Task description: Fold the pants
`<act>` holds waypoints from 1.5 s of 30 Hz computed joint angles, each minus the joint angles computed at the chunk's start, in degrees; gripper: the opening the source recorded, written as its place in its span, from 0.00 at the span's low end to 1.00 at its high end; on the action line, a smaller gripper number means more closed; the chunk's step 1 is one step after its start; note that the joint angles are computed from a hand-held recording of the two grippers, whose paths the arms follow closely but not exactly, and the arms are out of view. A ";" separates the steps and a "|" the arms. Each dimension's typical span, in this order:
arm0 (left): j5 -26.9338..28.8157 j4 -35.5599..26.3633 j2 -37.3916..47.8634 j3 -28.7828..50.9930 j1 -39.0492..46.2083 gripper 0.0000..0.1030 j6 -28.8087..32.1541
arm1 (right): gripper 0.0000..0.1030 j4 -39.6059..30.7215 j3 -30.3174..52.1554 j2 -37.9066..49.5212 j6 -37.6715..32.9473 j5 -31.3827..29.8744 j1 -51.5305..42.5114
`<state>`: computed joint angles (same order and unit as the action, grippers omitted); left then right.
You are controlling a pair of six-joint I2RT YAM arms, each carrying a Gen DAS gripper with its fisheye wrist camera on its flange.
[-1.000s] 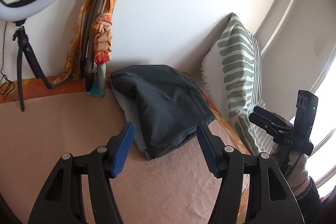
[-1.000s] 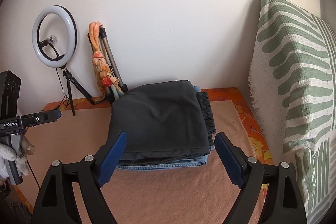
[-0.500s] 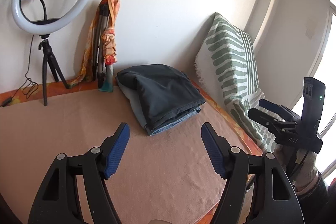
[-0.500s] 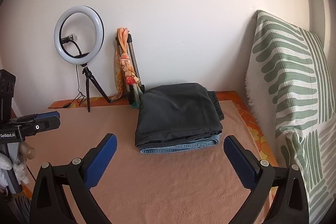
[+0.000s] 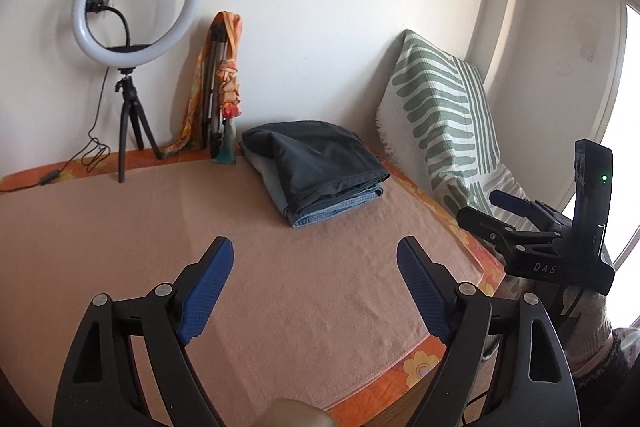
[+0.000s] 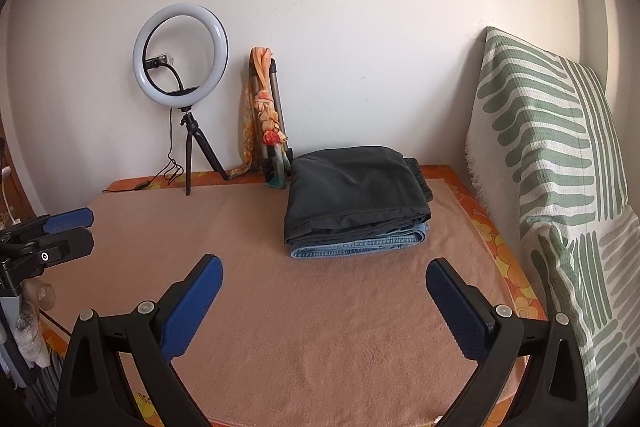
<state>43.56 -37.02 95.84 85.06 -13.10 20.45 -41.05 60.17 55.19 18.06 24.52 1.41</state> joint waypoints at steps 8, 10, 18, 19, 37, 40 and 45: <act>-5.30 4.79 -3.84 -7.10 0.93 0.90 -0.26 | 1.00 0.19 -3.17 -2.41 3.89 4.75 5.17; -5.41 4.99 -4.32 -7.59 1.01 0.90 0.29 | 1.00 0.31 -3.42 -2.57 4.42 5.46 5.84; -6.67 8.62 -7.42 -11.02 0.62 0.96 0.17 | 1.00 0.28 -3.82 -2.89 5.84 7.47 7.94; -6.99 8.34 -7.63 -11.01 0.47 0.97 0.37 | 1.00 0.27 -3.79 -2.94 5.82 7.64 8.07; -9.45 12.94 -13.48 -18.45 -0.53 0.99 2.42 | 1.00 -0.22 -3.99 -3.76 7.25 9.21 10.41; -9.15 12.05 -13.05 -17.88 -0.39 0.99 2.64 | 1.00 -0.14 -3.99 -3.91 7.59 9.23 10.68; -9.26 12.12 -13.59 -18.39 -0.59 0.99 2.87 | 1.00 -0.46 -4.00 -3.97 8.14 9.78 11.50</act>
